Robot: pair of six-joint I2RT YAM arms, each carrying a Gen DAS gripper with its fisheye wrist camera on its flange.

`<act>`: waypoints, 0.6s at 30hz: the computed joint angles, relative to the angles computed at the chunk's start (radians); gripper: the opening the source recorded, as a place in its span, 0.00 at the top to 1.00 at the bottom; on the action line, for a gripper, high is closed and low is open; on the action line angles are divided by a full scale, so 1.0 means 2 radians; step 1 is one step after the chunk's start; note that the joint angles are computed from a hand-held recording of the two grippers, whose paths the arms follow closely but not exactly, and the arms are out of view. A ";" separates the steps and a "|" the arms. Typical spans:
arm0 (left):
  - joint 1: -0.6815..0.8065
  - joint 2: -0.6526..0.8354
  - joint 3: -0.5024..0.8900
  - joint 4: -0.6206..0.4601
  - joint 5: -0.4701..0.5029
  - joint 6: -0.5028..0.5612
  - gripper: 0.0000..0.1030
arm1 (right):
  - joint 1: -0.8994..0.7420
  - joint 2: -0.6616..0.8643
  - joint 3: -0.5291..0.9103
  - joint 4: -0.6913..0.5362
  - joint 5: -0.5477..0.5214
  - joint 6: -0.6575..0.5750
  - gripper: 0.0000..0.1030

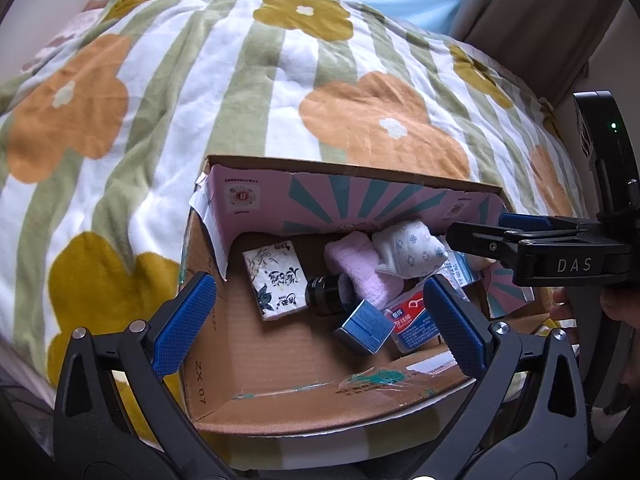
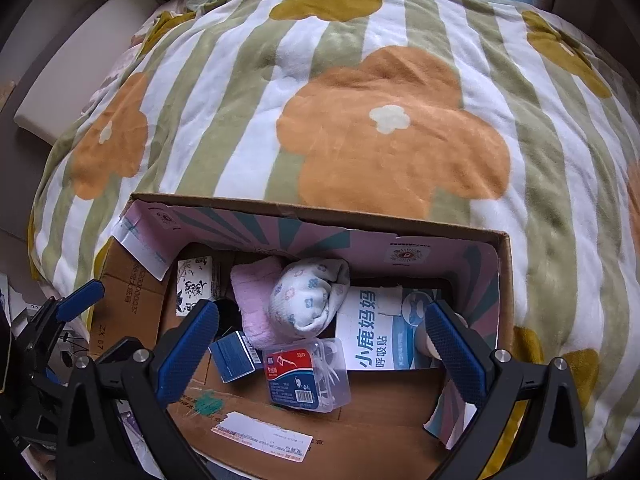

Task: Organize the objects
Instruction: 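Open both tools to drop the sock and black jar into the box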

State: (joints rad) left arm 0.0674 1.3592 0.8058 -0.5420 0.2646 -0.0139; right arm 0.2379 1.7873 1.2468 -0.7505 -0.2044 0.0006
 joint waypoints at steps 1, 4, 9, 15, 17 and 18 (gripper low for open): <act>0.000 -0.001 0.006 -0.008 0.001 0.002 0.00 | -0.002 -0.002 0.000 0.000 0.001 0.004 0.00; -0.002 -0.006 0.039 -0.042 -0.003 -0.002 0.00 | -0.008 -0.012 0.013 -0.018 -0.003 0.017 0.00; -0.006 -0.007 0.135 -0.114 -0.013 -0.008 0.00 | -0.020 -0.044 0.057 -0.069 0.018 0.028 0.00; -0.008 0.020 0.275 -0.196 -0.014 -0.010 0.00 | -0.031 -0.069 0.133 -0.141 0.048 0.028 0.00; -0.011 0.031 0.315 -0.217 -0.018 -0.006 0.00 | -0.033 -0.073 0.154 -0.158 0.054 0.033 0.00; -0.014 0.035 0.330 -0.223 -0.022 -0.004 0.00 | -0.034 -0.075 0.167 -0.167 0.056 0.035 0.00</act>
